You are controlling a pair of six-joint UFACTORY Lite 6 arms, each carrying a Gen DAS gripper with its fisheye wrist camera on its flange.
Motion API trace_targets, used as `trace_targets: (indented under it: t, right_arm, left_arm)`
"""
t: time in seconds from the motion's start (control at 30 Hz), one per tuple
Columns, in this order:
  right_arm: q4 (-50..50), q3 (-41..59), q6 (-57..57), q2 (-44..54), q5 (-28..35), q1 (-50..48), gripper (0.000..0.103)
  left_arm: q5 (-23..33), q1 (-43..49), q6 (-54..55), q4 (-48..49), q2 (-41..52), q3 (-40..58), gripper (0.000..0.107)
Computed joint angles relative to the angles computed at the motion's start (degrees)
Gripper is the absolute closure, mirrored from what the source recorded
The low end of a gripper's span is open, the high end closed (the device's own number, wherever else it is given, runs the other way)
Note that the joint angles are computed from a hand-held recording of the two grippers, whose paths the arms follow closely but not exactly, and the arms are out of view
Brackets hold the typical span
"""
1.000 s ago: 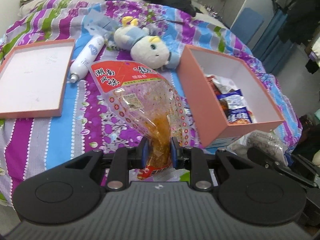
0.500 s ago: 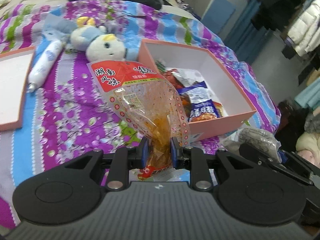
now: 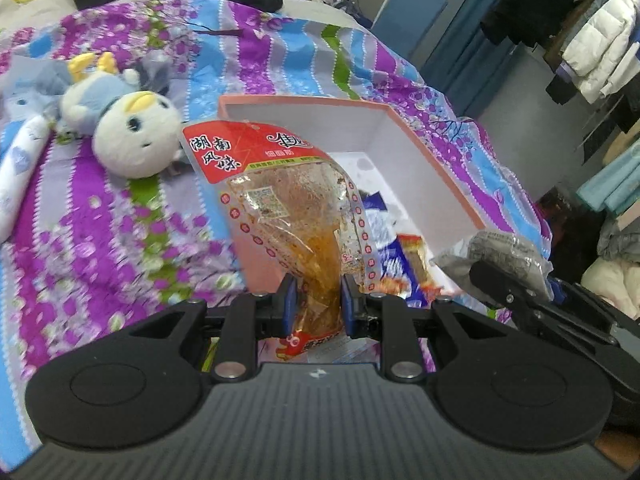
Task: Organize snacks
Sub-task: 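Lift and carry both packets over the pink box with both tools, then open both grippers to drop the packets into the pink box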
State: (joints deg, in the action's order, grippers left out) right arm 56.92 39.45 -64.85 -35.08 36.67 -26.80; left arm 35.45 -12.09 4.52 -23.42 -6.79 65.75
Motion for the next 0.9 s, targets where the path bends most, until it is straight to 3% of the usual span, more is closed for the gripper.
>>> trace_targets:
  t: [0.3,0.57,0.73,0.8,0.83,0.9]
  right_arm:
    - [7.47,12.17,-6.5,24.9,-12.14,6.62,0.057]
    - [7.93,22.1,-5.94,41.13,-14.36,8.91,0.056]
    - [4.53,24.89,-1.43,44.93,-15.97,10.37,0.055]
    - [1.63,25.46,2.34,45.12,-15.6,10.4,0.054]
    - [0.64,25.46,3.37,44.87,-15.54,10.42,0.048]
    - [1.39,24.3,2.28,42.91,-15.62,10.28,0.045]
  left_arm:
    - [0.24,-0.75,2.4,0.09,26.49,23.27,0.08]
    - [3.23,-0.53,1.06,1.6,44.44,41.9,0.08]
    - [5.19,-0.36,2.01,1.79,48.88,47.77,0.078]
    - [4.49,-0.36,2.04,2.26,47.48,46.63,0.067]
    - [4.14,-0.23,2.15,2.28,46.59,45.91,0.062]
    - [2.96,0.05,2.43,1.84,43.47,42.82,0.061]
